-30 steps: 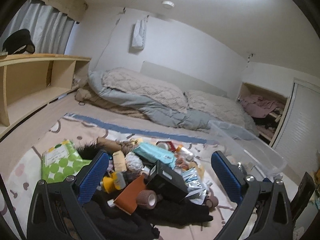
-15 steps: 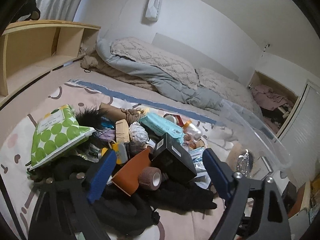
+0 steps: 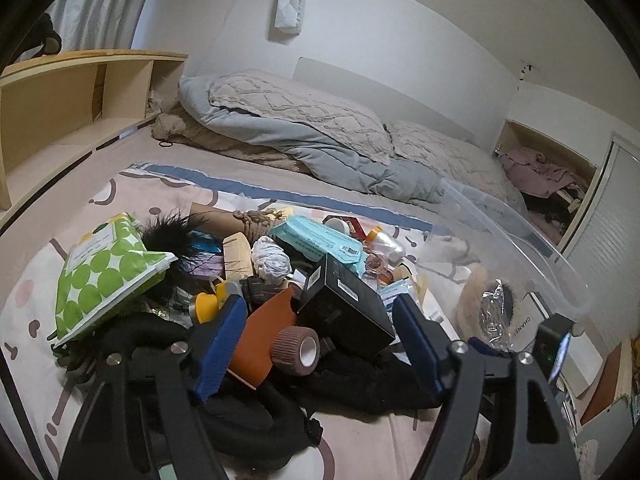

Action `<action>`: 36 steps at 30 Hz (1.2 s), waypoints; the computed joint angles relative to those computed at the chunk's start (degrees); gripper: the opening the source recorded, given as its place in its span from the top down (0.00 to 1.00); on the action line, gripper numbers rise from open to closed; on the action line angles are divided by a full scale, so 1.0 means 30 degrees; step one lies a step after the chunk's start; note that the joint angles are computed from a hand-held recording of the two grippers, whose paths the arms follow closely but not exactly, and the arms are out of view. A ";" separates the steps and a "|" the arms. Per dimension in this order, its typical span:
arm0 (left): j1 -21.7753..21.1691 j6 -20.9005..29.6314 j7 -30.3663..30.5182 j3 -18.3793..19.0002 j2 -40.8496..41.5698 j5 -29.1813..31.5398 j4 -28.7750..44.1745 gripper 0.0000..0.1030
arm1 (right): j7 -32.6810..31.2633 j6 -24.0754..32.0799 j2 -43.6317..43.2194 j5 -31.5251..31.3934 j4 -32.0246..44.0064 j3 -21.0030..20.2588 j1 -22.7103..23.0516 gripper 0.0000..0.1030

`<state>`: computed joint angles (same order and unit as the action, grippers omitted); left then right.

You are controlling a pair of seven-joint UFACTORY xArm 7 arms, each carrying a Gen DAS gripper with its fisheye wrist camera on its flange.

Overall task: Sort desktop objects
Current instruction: 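Move the right tool toward a small brown bandage roll while the left approaches a larger roll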

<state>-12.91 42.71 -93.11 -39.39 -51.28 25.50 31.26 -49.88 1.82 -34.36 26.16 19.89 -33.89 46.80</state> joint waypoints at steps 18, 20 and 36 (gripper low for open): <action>-0.0285 0.1169 -0.0464 0.0903 -0.0860 -0.0542 -0.1239 0.37 | 0.0533 0.4962 0.2132 -0.0936 0.0943 0.3567 -0.4292 0.71; -0.0310 0.0909 -0.0527 0.1152 -0.0593 -0.0661 -0.1465 0.38 | 0.1207 0.6242 0.1657 -0.1681 0.0421 0.4923 -0.6169 0.71; -0.0633 0.1882 0.0667 0.2372 0.5171 0.0315 -0.0234 0.49 | -0.2232 1.1253 -0.3462 0.3076 -0.0584 0.4979 -1.0312 0.71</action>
